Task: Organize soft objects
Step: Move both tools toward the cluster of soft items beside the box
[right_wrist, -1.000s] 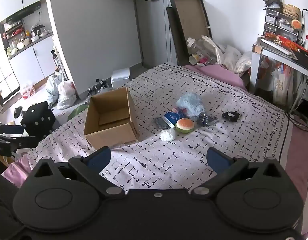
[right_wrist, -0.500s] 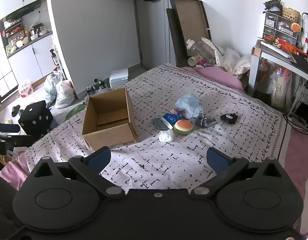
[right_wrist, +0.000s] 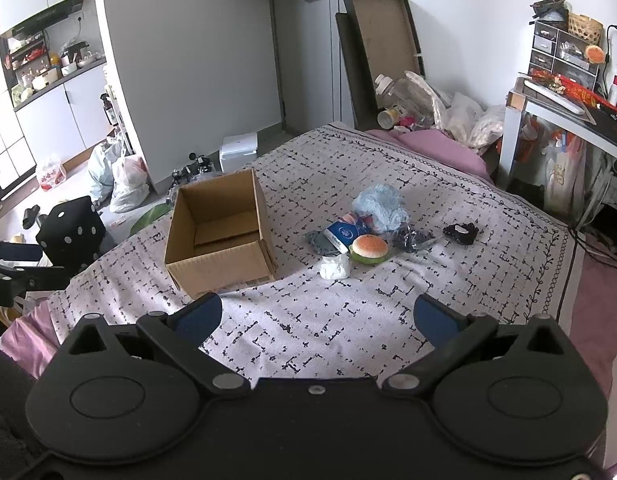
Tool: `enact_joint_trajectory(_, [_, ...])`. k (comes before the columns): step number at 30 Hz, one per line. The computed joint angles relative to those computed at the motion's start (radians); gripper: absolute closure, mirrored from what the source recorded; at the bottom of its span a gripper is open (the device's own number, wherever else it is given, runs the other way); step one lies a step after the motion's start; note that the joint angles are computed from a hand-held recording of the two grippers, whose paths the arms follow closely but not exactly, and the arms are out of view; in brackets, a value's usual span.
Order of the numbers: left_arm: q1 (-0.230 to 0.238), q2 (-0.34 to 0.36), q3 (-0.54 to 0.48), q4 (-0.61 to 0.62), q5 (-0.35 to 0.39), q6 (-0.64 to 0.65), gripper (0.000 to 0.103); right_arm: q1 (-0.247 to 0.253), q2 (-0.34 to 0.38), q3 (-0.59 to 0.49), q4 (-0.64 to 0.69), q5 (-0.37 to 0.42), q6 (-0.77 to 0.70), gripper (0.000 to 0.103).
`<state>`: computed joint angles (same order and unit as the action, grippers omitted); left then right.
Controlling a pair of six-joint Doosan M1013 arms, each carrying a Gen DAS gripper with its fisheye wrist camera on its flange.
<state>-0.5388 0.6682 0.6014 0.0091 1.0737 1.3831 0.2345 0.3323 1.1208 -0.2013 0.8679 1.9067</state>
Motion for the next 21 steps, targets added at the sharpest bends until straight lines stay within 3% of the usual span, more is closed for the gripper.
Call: enact_joint_trajectory(21, [-0.004,0.003,-0.002,-0.002,-0.003,-0.002,0.004,0.002,0.001,0.000,-0.023,0.012,0.019,0.000])
